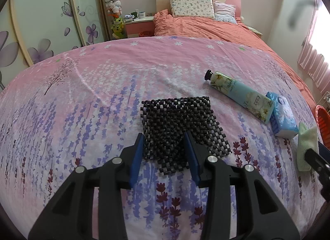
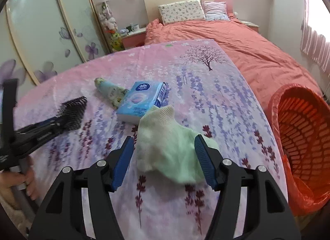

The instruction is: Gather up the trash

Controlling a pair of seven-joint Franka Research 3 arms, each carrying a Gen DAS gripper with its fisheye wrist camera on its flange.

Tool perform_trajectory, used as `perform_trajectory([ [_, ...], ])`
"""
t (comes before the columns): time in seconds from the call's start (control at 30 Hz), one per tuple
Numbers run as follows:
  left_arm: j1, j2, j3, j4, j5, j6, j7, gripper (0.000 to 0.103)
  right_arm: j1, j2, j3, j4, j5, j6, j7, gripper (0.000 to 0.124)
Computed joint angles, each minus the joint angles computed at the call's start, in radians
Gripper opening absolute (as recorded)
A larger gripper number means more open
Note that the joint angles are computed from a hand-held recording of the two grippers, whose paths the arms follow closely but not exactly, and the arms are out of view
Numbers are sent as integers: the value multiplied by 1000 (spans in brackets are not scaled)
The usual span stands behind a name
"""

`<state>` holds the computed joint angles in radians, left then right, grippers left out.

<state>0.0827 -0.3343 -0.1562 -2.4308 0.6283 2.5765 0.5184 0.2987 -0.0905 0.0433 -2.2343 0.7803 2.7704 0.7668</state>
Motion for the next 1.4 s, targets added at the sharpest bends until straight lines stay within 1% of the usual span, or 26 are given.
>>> perform_trajectory([
  [0.03, 0, -1, 1, -1, -1, 1, 1, 41, -1, 6, 4, 1, -19, 6, 14, 45],
  [0.07, 0, -1, 1, -1, -1, 1, 1, 41, -7, 16, 8, 9, -68, -9, 54, 30],
  [0.1, 0, 0, 0, 0, -1, 0, 0, 41, -8, 18, 7, 11, -77, -13, 65, 27],
  [0.13, 0, 1, 0, 0, 0, 1, -2, 41, -8, 14, 7, 6, -73, -5, 68, 16],
  [0.17, -1, 1, 0, 0, 0, 1, -2, 41, -10, 11, 7, 1, -82, 2, 77, 13],
  [0.3, 0, -1, 0, -1, 1, 1, -4, 42, -13, 7, -3, -2, -72, -17, 76, 13],
  [0.43, -1, -13, 20, -24, -23, 49, 10, 43, -15, 5, -4, -2, -63, -26, 72, 13],
  [0.5, -6, -19, 32, -35, -50, 81, 33, 53, -16, 4, -6, -3, -54, -32, 66, 13],
  [0.53, -3, -23, 29, -39, -54, 91, 36, 56, -16, 4, -6, -3, -50, -34, 64, 13],
  [0.6, 8, -28, 12, -36, -40, 102, 31, 64, -18, 2, -8, -4, -47, -36, 58, 13],
  [0.63, 13, -26, 3, -29, -31, 100, 26, 66, -19, 2, -7, -4, -48, -36, 58, 13],
  [0.7, 20, -14, -17, -7, -7, 87, 15, 72, -19, 2, -7, -4, -49, -35, 58, 13],
  [0.73, 18, -4, -21, 5, -2, 75, 14, 73, -20, 4, -7, -1, -49, -37, 57, 13],
  [0.87, 2, 73, -32, 95, 15, -21, 19, 76, -20, 3, -6, -2, -48, -37, 58, 13],
  [0.97, -15, 117, -26, 145, 32, -86, 5, 78, -20, 4, -5, -2, -49, -36, 58, 13],
  [1.03, -28, 135, -16, 164, 28, -110, -1, 78, -20, 4, -6, -2, -48, -37, 57, 13],
  [1.1, -38, 141, -6, 167, 23, -116, -9, 78, -20, 4, -6, -1, -45, -39, 56, 13],
  [1.13, -39, 136, -2, 157, 27, -104, -23, 78, -20, 4, -7, 0, -41, -42, 53, 13],
  [1.2, -39, 120, 11, 127, 21, -54, -43, 73, -21, 5, -8, 2, -35, -47, 49, 13],
  [1.23, -36, 115, 12, 119, 27, -46, -47, 72, -22, 4, -8, 1, -33, -48, 47, 13],
  [1.3, -34, 106, 12, 108, 36, -32, -46, 58, -22, 5, -8, 1, -34, -47, 46, 13],
  [1.33, -34, 104, 11, 105, 37, -27, -44, 55, -23, 4, -8, 0, -35, -46, 46, 13],
  [1.4, -34, 94, 12, 93, 38, -13, -36, 41, -23, 5, -8, 1, -34, -47, 45, 13],
])
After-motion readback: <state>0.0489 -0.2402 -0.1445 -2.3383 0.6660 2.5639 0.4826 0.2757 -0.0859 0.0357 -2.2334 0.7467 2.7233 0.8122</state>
